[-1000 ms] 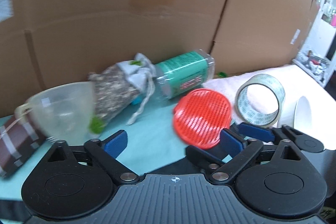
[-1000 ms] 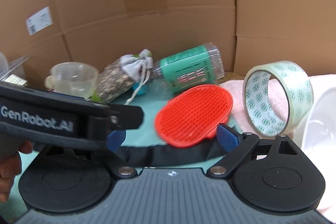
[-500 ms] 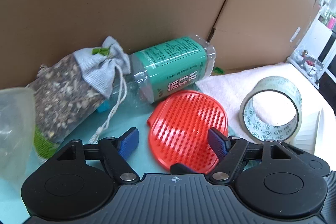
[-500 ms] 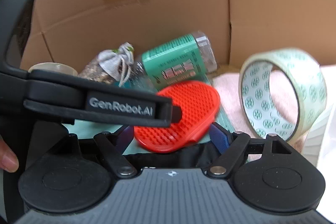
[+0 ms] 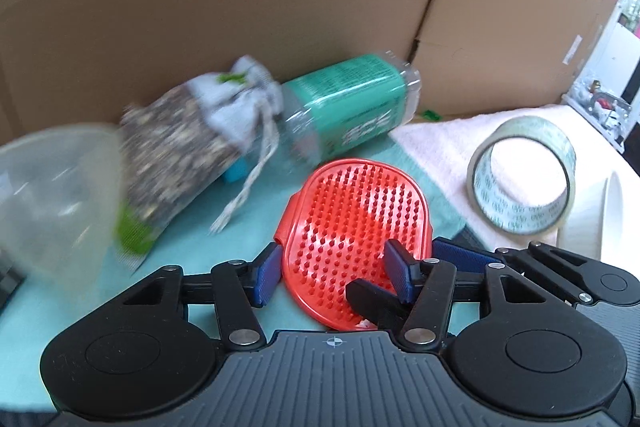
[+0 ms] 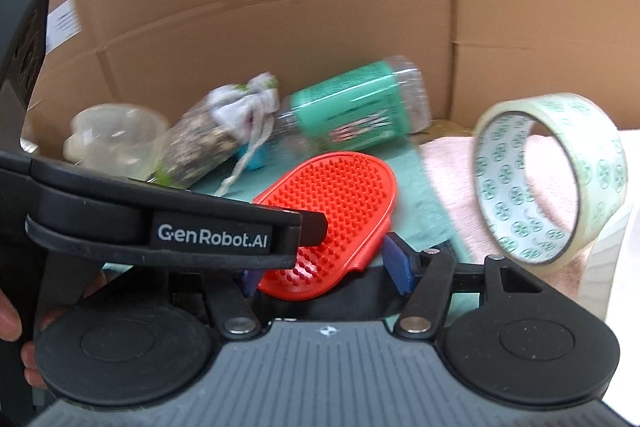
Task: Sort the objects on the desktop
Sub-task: 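Lift the red brush with the left gripper toward the clear bin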
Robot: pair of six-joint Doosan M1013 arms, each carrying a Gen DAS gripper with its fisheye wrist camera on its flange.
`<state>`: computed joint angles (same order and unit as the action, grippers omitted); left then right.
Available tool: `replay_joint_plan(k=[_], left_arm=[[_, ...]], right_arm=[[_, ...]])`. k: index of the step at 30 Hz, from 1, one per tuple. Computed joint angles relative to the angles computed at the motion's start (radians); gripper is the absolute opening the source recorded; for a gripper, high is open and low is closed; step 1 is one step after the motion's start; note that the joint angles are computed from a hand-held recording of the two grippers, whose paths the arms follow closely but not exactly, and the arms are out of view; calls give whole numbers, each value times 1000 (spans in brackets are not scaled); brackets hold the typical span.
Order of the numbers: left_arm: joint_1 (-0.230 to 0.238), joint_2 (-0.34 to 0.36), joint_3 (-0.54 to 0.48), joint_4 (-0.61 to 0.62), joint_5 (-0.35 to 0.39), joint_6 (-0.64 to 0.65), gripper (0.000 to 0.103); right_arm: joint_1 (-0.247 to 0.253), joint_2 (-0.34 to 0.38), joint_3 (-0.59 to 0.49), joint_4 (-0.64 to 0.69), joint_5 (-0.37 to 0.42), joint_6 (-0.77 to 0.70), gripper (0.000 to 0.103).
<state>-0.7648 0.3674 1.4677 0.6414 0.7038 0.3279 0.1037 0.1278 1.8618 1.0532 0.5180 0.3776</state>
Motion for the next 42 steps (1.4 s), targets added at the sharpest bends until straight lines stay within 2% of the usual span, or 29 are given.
replay_joint_plan(k=[6,10,12,17,20,21,23,28,29,31,33,36,42], left_arm=[[-48,-84,86,15,87,-148,58],[-102,-146,165,64,143,-276,58],[-130,-171,196,84,165,-346,64],[-200,-229,270,140,214,-486,65],[-210,-253,306,161,192,-543,65],[-216,-255,310,171,207,-563,65],[-216,-252,310,190,231,-579,74],[-193,-242,305,193,197,-524,73],[-190,-241,304,191,182,-514,69],[-192,-232,295,193,197,-505,68],[-196,-234,297,197,203,-514,58],[-208,-255,317,217,179,-567,55],[-264,-293,322,364,289,-670,57]], right_arm=[[14,-63,51,1,104,-52,67],[15,-120,103,3,191,-64,67],[18,-145,131,8,224,-71,67],[16,-199,189,23,309,-96,69],[33,-205,205,27,288,-101,70],[34,-207,210,37,278,-106,70],[43,-208,211,34,259,-87,70],[46,-199,208,38,249,-75,72],[47,-198,206,36,252,-76,72],[54,-200,207,25,235,-67,72],[61,-206,206,9,219,-41,71],[60,-225,213,29,204,-60,69],[88,-279,223,115,165,-192,69]])
